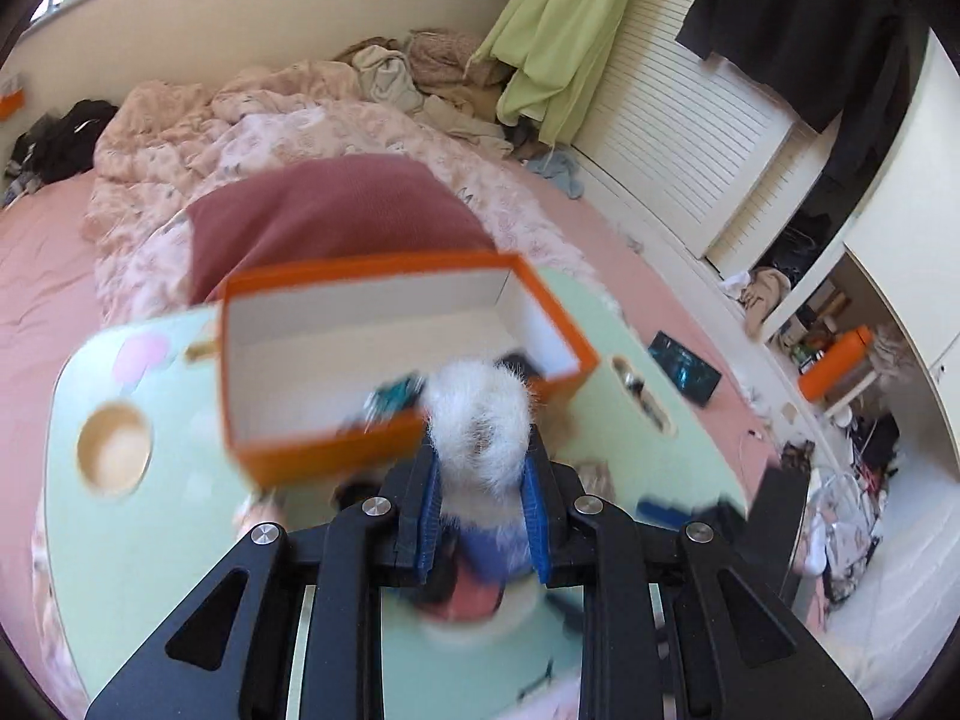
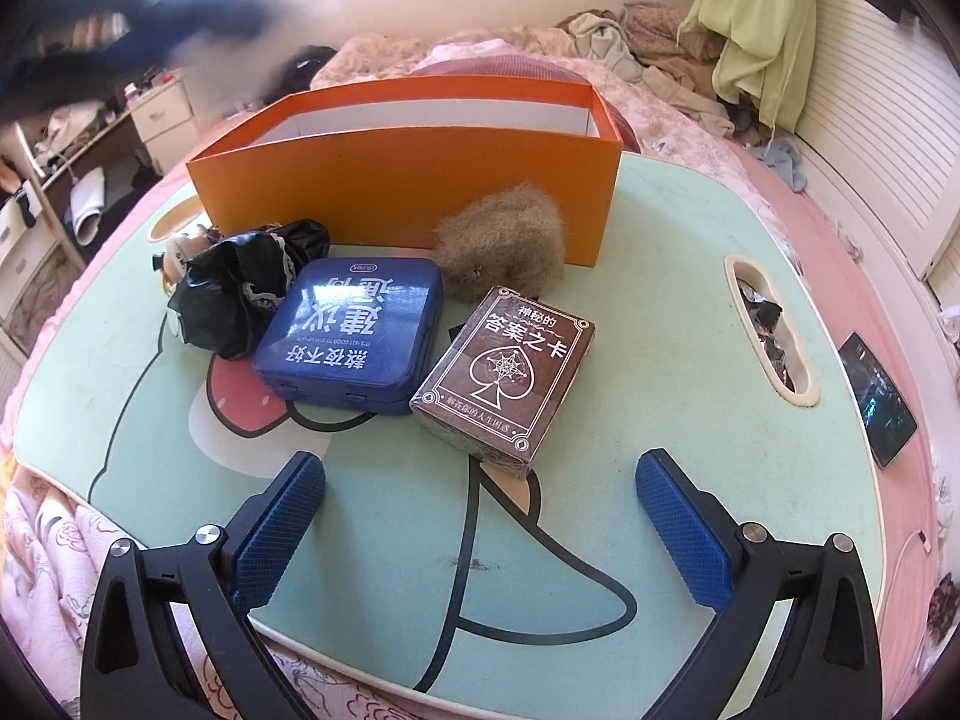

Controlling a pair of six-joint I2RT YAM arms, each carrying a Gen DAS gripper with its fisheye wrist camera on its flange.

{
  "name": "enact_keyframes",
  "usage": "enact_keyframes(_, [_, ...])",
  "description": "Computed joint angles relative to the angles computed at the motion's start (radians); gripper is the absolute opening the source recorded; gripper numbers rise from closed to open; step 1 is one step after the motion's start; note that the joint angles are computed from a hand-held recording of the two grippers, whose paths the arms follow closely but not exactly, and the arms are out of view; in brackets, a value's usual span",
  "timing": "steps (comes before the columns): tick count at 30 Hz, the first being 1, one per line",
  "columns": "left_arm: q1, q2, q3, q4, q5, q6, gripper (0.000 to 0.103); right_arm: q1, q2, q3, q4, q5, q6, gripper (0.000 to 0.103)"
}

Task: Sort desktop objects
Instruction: 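Lift the white fur ball out and set it beside the figurine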

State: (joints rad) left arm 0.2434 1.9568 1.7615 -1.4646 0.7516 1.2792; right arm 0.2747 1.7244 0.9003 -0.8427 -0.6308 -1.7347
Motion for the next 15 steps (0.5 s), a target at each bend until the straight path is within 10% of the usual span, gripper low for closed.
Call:
enact_keyframes(4, [0.030, -0.018, -0.097, 0.082, -0.001, 0.022, 0.027, -0.002, -0.004, -0.004, 0.001, 0.000, 0.002, 0.103])
enact_keyframes(15, [0.184, -0.037, -0.191, 0.238, 0.038, -0.086, 0.078, -0.002, -0.003, -0.002, 0.008, -0.001, 0.015, 0.103])
